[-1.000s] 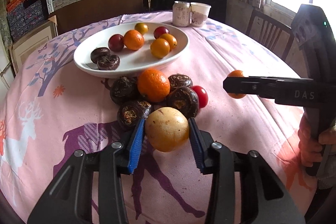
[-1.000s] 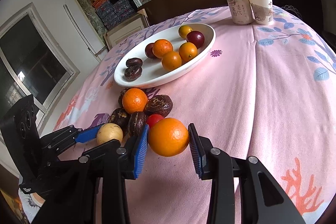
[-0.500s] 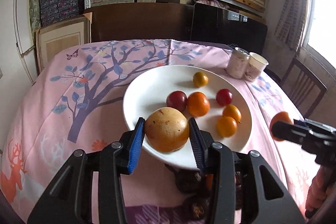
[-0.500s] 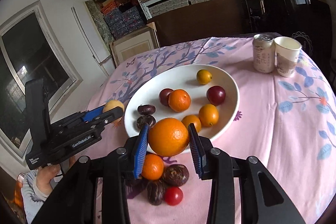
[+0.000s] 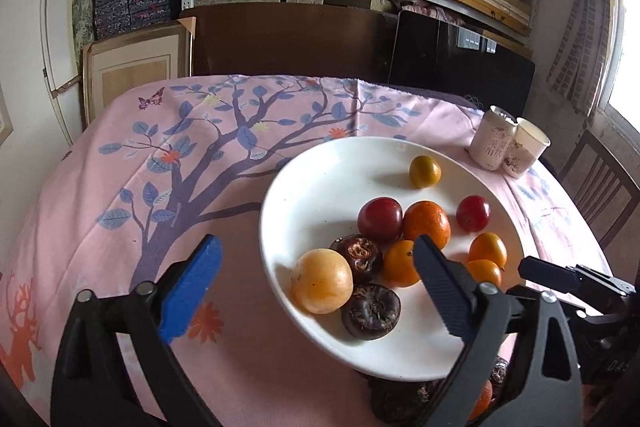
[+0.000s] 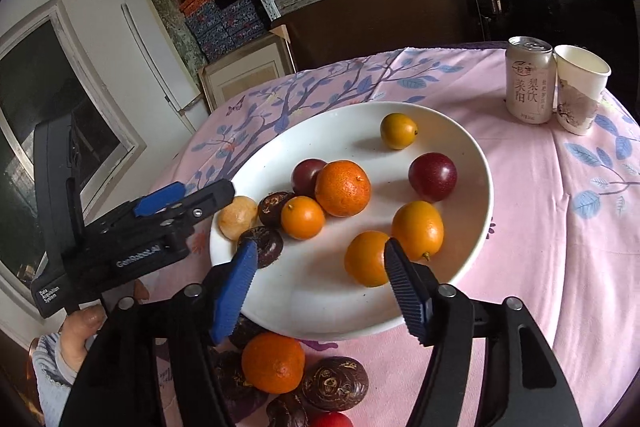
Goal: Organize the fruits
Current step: 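Carry the yellow fruit and orange onto the white plate and open both grippers, then grasp a dark mangosteen with the left gripper while the right gripper grasps a red plum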
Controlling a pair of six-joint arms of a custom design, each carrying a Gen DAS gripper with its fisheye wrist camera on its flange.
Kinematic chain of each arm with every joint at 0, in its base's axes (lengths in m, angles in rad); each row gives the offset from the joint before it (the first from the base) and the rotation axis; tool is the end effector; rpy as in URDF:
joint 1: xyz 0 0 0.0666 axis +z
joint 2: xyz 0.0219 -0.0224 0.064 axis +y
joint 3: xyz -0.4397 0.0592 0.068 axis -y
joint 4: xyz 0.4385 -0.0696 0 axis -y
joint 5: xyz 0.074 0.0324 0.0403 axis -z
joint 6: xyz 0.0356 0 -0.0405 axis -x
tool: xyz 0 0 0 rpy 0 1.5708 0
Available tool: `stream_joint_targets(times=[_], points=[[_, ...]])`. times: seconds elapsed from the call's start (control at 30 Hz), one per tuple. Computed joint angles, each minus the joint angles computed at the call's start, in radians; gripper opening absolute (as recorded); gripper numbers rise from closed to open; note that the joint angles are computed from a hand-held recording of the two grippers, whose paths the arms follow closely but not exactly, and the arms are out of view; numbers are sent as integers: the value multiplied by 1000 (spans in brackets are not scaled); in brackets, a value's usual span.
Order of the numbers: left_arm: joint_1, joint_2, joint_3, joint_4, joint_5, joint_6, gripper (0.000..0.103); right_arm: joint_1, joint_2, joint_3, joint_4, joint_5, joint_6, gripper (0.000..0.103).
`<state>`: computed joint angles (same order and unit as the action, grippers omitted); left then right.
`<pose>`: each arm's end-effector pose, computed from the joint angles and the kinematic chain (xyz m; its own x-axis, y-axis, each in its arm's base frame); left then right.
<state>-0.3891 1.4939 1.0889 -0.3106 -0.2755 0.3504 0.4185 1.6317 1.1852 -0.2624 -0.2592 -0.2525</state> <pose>0.5036 -0.1965 0.3303 -0.6303 -0.0986 -0.7701 -0.0439 0.9948 -0.0914 0.5394 0.2495 0.3053 -0.7185 -0.0553 -0.6933 -0.4039 0.8447 0.3512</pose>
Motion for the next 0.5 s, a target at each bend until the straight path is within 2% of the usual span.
stream_joint_targets(times=[0.23,0.33,0.5], points=[[-21,-83,-98,24,-28,52,98,-21,-52,-80,52,13,-28,72],[-47,-101,-133,2,-64,47,98,-30,-89,-134,79,32,-38,82],[-106,-149,-197,-9,-134,35,98,-53,-138,-199,104,18,-77,84]])
